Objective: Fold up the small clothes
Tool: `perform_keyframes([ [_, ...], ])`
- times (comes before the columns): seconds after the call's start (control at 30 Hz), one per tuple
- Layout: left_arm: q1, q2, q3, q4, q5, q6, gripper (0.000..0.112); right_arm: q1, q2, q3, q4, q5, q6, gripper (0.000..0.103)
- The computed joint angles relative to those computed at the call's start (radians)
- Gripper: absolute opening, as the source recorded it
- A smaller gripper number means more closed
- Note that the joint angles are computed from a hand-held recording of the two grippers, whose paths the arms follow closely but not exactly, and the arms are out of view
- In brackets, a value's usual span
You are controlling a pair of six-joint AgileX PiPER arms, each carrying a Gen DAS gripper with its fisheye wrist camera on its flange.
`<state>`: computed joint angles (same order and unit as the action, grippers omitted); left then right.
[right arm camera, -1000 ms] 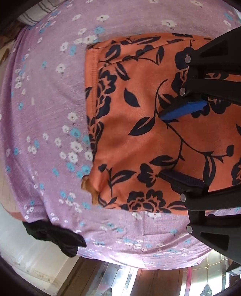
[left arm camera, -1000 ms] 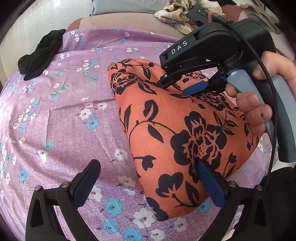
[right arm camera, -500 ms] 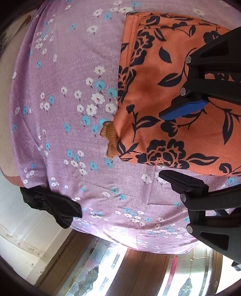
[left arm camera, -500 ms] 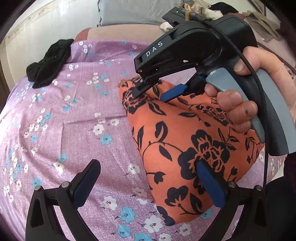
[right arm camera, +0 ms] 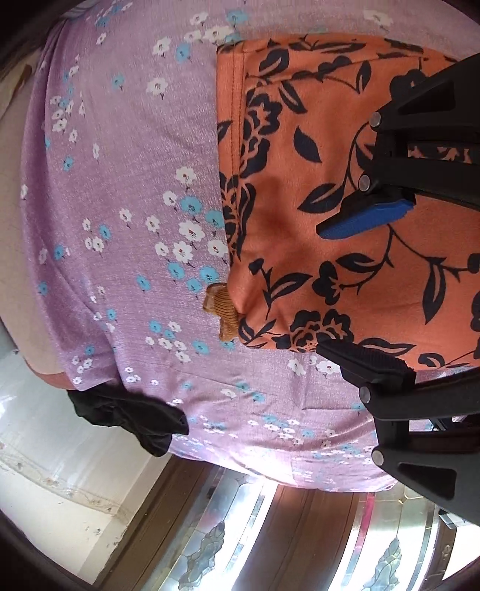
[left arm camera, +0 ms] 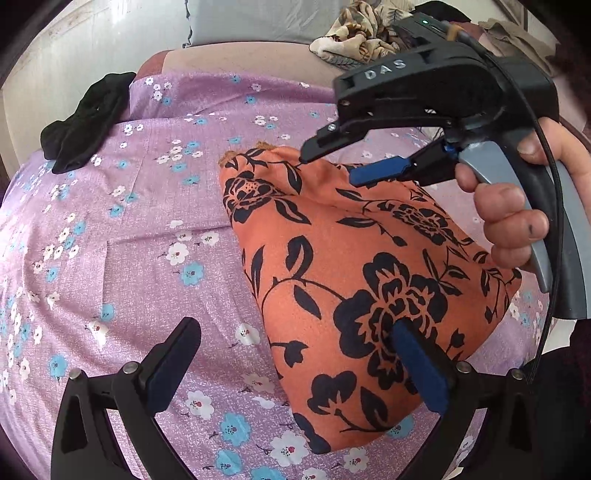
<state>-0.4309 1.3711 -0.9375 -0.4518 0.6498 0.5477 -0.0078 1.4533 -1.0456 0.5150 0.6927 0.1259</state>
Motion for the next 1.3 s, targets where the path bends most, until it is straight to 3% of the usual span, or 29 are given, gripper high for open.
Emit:
perform_keyframes([
  [0.17,0.039,-0.016,-0.001,-0.067,0.006,0.047,0.103,-0.023,-0.132,0.069,-0.037,0.028,0.026,0.060],
  [0.3,-0.013,0.033,-0.013,0.042,0.003,-0.028,0.103,-0.041,-0.231,0.157,-0.007,0.030,0.003,0.060],
  [0.43,-0.038,0.061,-0.013,0.077,0.005,-0.048,0.103,-0.046,-0.203,0.234,-0.002,0.028,0.002,0.060],
  [0.6,0.004,0.027,0.003,0.021,0.008,0.018,0.103,-0.059,-0.245,0.314,0.113,-0.057,-0.085,0.061],
  [0.8,0.008,-0.027,0.032,0.062,-0.057,-0.017,0.103,-0.183,-0.451,0.508,0.391,-0.148,-0.345,0.067],
  [0.93,-0.008,-0.043,0.043,0.138,-0.117,-0.068,0.103,-0.344,-0.524,0.525,0.449,-0.047,-0.442,0.067],
  [1.17,-0.015,-0.050,0.045,0.184,-0.141,-0.095,0.103,-0.658,-0.559,0.542,0.532,0.188,-0.641,0.067],
  [1.3,-0.013,-0.038,0.034,0.185,-0.139,-0.102,0.103,-0.751,-0.566,0.546,0.514,0.264,-0.698,0.067],
])
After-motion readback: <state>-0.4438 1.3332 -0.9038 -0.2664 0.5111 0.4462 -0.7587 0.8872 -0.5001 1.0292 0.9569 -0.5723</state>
